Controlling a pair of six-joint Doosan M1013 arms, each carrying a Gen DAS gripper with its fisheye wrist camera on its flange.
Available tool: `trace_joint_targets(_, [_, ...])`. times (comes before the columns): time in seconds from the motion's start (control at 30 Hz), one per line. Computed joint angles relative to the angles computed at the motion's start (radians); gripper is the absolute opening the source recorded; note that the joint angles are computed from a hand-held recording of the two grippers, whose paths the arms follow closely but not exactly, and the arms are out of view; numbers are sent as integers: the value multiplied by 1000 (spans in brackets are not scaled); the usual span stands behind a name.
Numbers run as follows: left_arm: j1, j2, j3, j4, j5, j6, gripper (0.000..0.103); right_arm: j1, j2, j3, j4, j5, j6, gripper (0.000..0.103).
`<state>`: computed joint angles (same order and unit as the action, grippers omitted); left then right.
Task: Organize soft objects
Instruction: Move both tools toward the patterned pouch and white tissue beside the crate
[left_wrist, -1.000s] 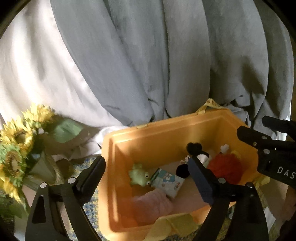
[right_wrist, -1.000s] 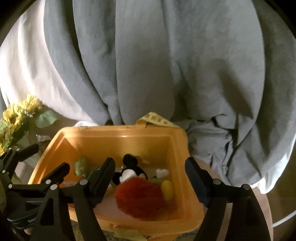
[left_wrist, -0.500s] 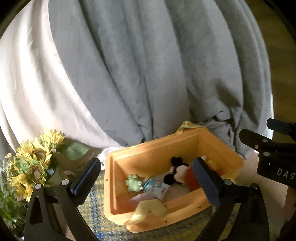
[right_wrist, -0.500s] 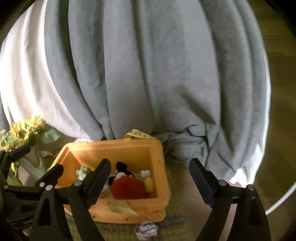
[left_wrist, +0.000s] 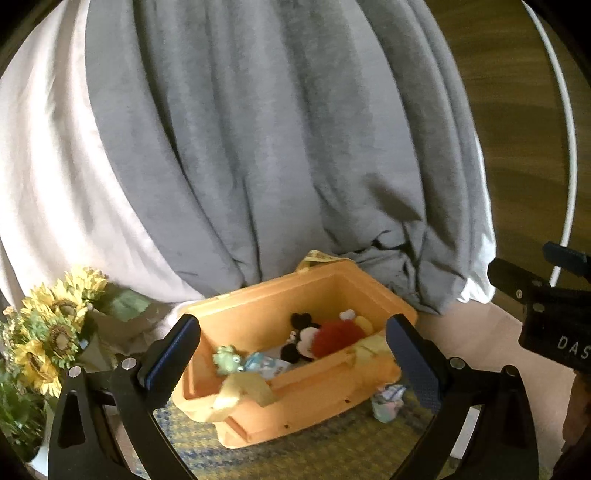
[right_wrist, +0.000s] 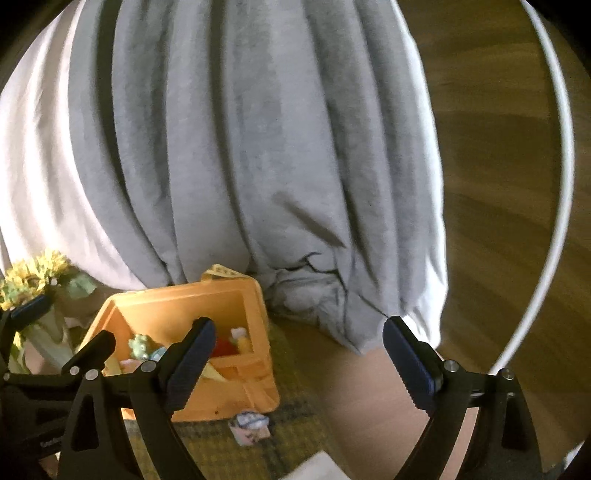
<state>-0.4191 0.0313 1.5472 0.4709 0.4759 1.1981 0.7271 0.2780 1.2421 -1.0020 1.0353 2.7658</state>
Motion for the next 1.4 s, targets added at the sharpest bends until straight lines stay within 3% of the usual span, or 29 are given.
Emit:
trace_joint_targets(0.3, [-8, -33, 74, -119, -47, 111, 102, 50, -33, 79, -54, 123, 144, 93])
trace_joint_targets(0.4, [-2, -40, 97, -228, -60, 221, 102, 60, -40, 99, -26, 150, 155, 93])
trace_joint_targets(0.7, [6, -37, 146, -406, -90, 467, 102, 84, -40, 154, 43, 190, 202, 93])
trace_joint_targets(0.83, [22, -18, 150, -537, -75, 600, 102, 88, -28, 165, 68, 204, 221, 93])
trace_joint_targets(1.1, [34, 30, 142, -627, -52, 734, 98, 89, 13, 169, 99, 233, 245, 93])
trace_joint_targets(1.4, [45, 101, 114, -836, -19, 990, 92, 58, 42, 186, 168, 202, 248, 92])
